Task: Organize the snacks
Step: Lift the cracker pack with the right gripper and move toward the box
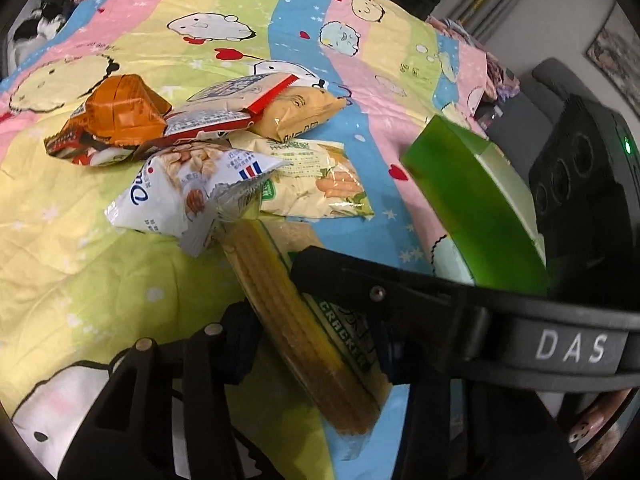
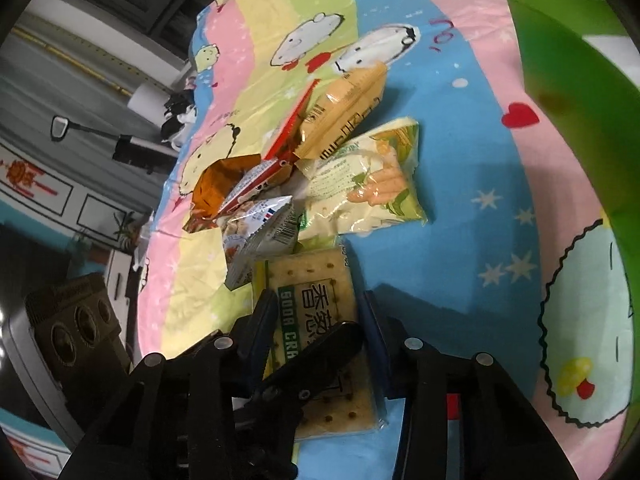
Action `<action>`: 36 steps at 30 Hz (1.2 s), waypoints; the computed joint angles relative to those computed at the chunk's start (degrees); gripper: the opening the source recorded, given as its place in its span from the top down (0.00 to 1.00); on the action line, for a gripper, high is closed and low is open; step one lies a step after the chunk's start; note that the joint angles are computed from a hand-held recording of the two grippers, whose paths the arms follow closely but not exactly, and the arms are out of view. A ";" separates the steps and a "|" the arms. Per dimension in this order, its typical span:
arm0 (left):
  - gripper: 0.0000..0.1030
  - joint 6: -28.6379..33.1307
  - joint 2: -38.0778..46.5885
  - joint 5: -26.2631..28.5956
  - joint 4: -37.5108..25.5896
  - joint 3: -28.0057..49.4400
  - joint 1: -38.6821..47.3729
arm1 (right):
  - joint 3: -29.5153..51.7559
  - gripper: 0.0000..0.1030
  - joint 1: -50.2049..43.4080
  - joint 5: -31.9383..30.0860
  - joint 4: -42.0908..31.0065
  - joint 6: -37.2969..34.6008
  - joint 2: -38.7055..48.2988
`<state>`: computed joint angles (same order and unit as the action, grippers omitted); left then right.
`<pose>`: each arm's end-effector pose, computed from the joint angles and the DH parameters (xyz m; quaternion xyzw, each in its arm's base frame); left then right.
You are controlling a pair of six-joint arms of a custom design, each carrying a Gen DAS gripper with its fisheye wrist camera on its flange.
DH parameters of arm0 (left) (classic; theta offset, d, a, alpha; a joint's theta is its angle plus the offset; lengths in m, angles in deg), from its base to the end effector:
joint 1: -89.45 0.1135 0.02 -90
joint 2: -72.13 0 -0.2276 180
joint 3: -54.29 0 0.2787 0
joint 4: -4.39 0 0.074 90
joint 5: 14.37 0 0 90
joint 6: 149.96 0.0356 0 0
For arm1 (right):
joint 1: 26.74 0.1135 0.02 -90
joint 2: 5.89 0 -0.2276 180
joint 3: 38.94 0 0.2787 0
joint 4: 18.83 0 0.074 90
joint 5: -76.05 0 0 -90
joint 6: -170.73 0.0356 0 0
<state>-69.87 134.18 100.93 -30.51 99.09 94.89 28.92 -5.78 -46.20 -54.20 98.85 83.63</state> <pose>0.2450 0.0080 0.1481 -0.0529 0.9242 -0.2193 0.3081 0.3049 0.1371 0.1509 -0.1016 0.9189 0.3422 0.1678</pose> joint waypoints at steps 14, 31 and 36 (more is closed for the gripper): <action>0.56 -0.25 -16.34 -1.92 -4.54 -2.37 -1.86 | -4.45 0.58 0.57 1.80 -0.87 -0.24 -14.18; 0.56 -1.32 -22.21 -6.92 -6.93 0.47 -8.35 | -7.02 0.58 -2.65 0.73 -2.27 -0.47 -24.50; 0.56 -1.63 -20.20 -9.05 -6.33 2.56 -12.06 | -7.45 0.58 -6.00 -0.93 -3.26 -1.06 -26.52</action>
<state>-71.50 113.99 91.87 -36.84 101.64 82.83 21.47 -11.77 -47.13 -57.45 97.79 57.12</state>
